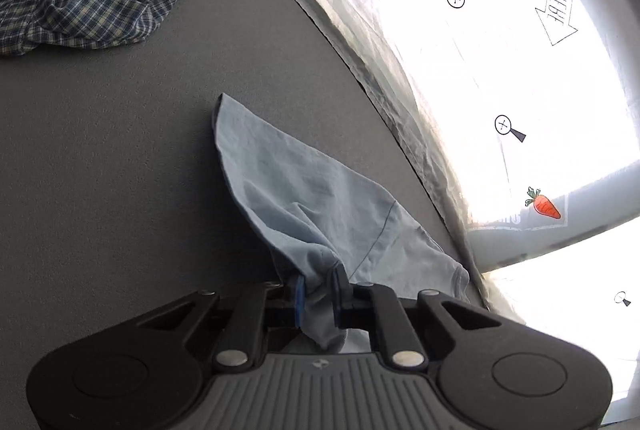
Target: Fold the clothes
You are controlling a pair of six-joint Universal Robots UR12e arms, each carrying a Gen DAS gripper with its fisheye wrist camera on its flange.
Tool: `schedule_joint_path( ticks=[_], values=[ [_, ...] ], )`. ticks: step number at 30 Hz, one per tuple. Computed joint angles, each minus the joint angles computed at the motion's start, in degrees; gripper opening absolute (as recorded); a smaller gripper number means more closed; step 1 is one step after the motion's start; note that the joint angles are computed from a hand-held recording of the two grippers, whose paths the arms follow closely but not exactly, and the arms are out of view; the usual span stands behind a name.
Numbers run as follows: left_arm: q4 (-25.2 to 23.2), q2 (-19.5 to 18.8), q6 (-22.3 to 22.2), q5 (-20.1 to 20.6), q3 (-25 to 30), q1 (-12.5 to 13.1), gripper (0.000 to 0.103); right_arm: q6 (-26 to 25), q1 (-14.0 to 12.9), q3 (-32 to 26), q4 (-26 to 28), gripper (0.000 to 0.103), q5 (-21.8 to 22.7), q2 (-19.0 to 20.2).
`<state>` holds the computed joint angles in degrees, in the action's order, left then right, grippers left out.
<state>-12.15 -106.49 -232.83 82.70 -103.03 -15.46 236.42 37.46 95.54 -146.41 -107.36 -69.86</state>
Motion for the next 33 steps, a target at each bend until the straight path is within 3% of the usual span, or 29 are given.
schedule_joint_path(
  ticks=[3,5,6,8,9,11,12,13,15,18,20,23,28,30,33],
  values=[
    [-0.12,-1.41,8.75,-5.73,3.15,-1.46,0.008,3.33,-0.13,1.35,-4.23,0.103,0.80,-0.27],
    [-2.34,-2.50,12.18,-9.15,4.81,-2.22,0.016,5.33,-0.22,2.16,-6.87,0.103,1.33,-0.42],
    [-3.67,-3.07,13.34,-9.75,5.41,-2.69,0.023,6.30,-0.26,2.53,-8.09,0.103,1.51,-0.49],
    [-6.74,-3.40,14.55,-10.85,5.93,-3.01,0.028,7.82,-0.20,3.12,-10.09,0.103,1.42,-0.68],
    [-6.98,-3.43,15.16,-12.22,5.63,-2.90,0.030,8.52,-0.14,3.46,-11.25,0.103,1.32,-0.77],
    [-5.88,-2.64,16.64,-14.43,4.36,-2.34,0.045,9.46,-0.03,4.14,-14.05,0.103,1.34,-0.87],
    [-4.99,-1.88,17.34,-14.29,3.41,-2.17,0.054,9.67,-0.04,4.38,-15.34,0.103,1.61,-0.83],
    [-4.41,-1.31,17.79,-13.31,2.84,-2.10,0.057,9.84,-0.07,4.57,-16.58,0.103,1.95,-0.75],
    [-4.39,0.11,17.33,-10.64,1.52,-1.85,0.057,10.08,-0.25,4.45,-18.41,0.103,3.11,-0.31],
    [-5.65,1.90,12.14,-8.31,-0.53,-0.66,0.057,11.07,-0.87,3.42,-20.27,0.102,6.63,0.80],
    [-6.77,2.66,8.77,-6.84,-1.66,-0.08,0.057,13.31,-1.64,2.54,-22.81,0.086,10.84,2.04],
    [-8.48,3.43,5.43,-4.75,-2.83,0.45,0.057,21.00,-2.82,1.81,-31.32,0.068,17.05,4.75],
    [-7.63,3.71,2.78,-3.77,-3.83,1.09,0.057,44.77,-3.70,-2.39,-49.93,0.052,24.73,12.85],
    [-7.66,3.58,2.21,-3.26,-3.83,1.11,0.057,52.32,-3.64,-5.48,-52.83,0.048,26.84,15.90],
    [-7.35,3.39,1.24,-3.11,-3.93,1.23,0.057,55.85,-3.23,-10.53,-53.36,0.042,29.11,19.39]
  ],
)
